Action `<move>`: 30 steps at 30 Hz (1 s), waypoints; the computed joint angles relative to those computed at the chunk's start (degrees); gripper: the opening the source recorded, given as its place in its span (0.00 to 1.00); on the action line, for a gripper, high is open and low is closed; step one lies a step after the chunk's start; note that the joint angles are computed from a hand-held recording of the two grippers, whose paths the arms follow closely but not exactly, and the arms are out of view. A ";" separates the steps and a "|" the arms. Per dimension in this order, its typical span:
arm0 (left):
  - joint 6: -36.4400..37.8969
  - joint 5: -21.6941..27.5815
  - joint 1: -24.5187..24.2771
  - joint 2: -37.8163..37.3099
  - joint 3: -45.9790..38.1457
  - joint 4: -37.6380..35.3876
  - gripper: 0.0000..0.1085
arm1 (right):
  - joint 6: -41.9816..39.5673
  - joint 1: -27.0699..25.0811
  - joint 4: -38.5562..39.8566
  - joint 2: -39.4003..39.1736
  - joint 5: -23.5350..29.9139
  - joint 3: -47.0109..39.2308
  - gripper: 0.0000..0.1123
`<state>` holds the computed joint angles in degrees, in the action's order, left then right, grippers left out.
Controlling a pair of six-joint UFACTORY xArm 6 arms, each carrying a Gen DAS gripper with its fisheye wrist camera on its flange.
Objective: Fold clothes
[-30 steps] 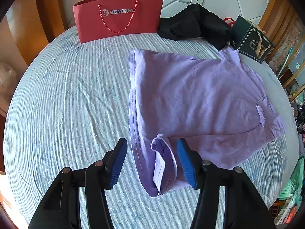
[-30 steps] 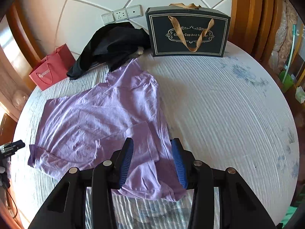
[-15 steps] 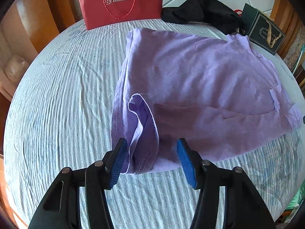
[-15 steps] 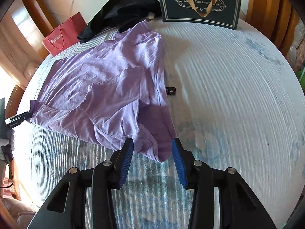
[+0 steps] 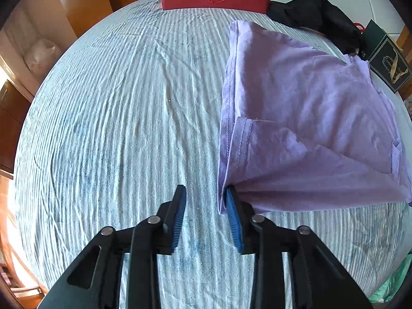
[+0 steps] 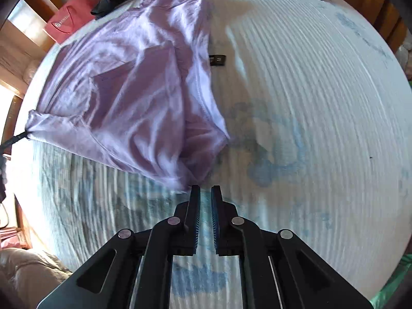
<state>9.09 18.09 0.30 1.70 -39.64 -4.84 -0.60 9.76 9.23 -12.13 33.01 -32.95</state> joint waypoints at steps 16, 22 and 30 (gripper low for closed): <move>11.26 2.55 -6.56 12.51 -13.05 -7.34 0.44 | -10.16 9.26 22.19 15.65 -9.60 -17.72 0.10; 15.31 5.93 -5.51 14.82 -20.93 -11.16 0.45 | -1.07 6.65 10.89 22.76 -4.13 -25.68 0.08; 9.38 12.78 -6.40 32.17 -49.08 -7.88 0.69 | -4.66 2.26 6.41 39.72 1.21 -55.39 0.65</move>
<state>18.47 30.87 -6.10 33.87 -88.71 -12.72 -5.26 12.02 15.64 27.60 34.22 -88.34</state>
